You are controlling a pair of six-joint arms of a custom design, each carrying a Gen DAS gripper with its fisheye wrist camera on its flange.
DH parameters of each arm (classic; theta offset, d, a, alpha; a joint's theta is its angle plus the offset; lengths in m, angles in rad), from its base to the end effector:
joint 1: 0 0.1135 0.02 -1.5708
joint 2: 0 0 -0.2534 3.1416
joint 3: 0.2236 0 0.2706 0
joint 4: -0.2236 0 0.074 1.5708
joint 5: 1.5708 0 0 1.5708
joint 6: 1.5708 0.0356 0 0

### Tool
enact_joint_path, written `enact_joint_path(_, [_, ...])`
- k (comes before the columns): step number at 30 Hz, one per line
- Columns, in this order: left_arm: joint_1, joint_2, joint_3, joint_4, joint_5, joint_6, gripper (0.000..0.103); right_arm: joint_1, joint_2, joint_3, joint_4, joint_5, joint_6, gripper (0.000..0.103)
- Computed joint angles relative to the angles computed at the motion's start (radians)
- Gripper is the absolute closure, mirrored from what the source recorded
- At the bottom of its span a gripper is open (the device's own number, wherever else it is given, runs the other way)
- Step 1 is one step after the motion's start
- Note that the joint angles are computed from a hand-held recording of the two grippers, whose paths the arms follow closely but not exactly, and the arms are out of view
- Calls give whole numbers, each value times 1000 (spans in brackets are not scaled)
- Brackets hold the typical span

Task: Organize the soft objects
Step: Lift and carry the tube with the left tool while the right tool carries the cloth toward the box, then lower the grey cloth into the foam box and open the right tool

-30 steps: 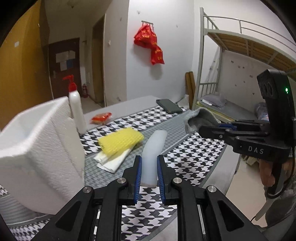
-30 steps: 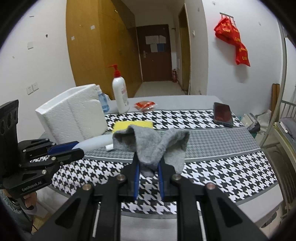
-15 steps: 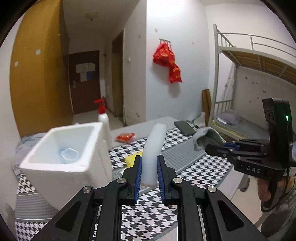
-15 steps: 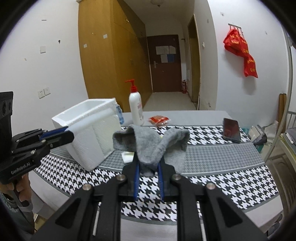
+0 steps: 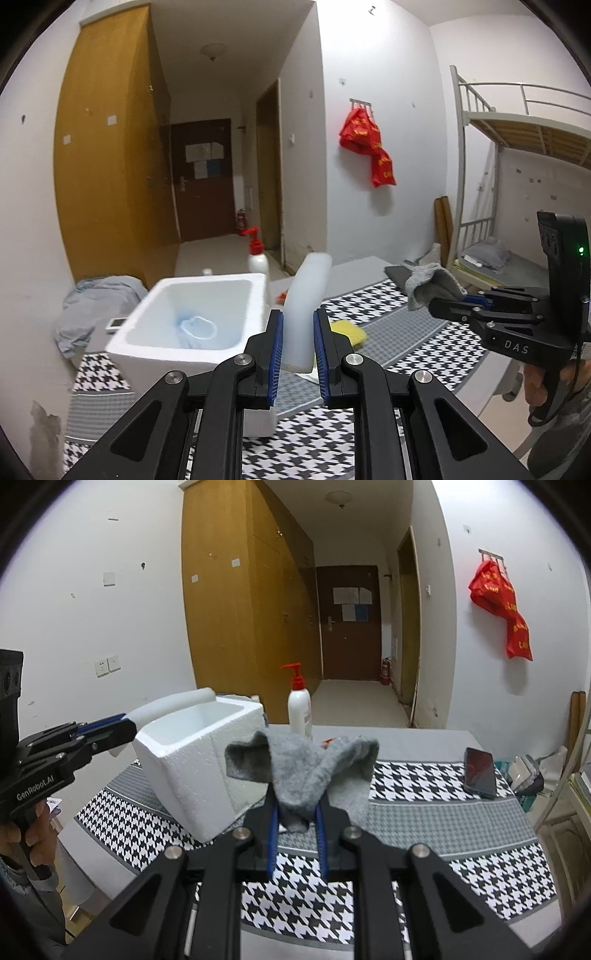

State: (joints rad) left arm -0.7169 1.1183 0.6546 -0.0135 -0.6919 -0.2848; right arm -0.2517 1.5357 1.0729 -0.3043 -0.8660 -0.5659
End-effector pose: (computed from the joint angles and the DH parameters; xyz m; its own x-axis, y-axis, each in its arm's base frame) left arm 0.2125 -0.1551 0.2305 -0.3544 0.0219 -0.9348 -0.0217 0.9993 0.0317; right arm 0.3398 -0.0594 0.2353 -0.3691 -0.2637 -0.8912 -0.6725 0.7376 0.0603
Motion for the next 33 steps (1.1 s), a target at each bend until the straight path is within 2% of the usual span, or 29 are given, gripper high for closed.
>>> enact_joint_path(14, [40,-138,-85,-44,-92,-58,85,121,-11,8,36,9,42,83])
enact_joint_path(33, [134,-211,-156,-59,-120,-94,85,259,22,65,71,76,91,83])
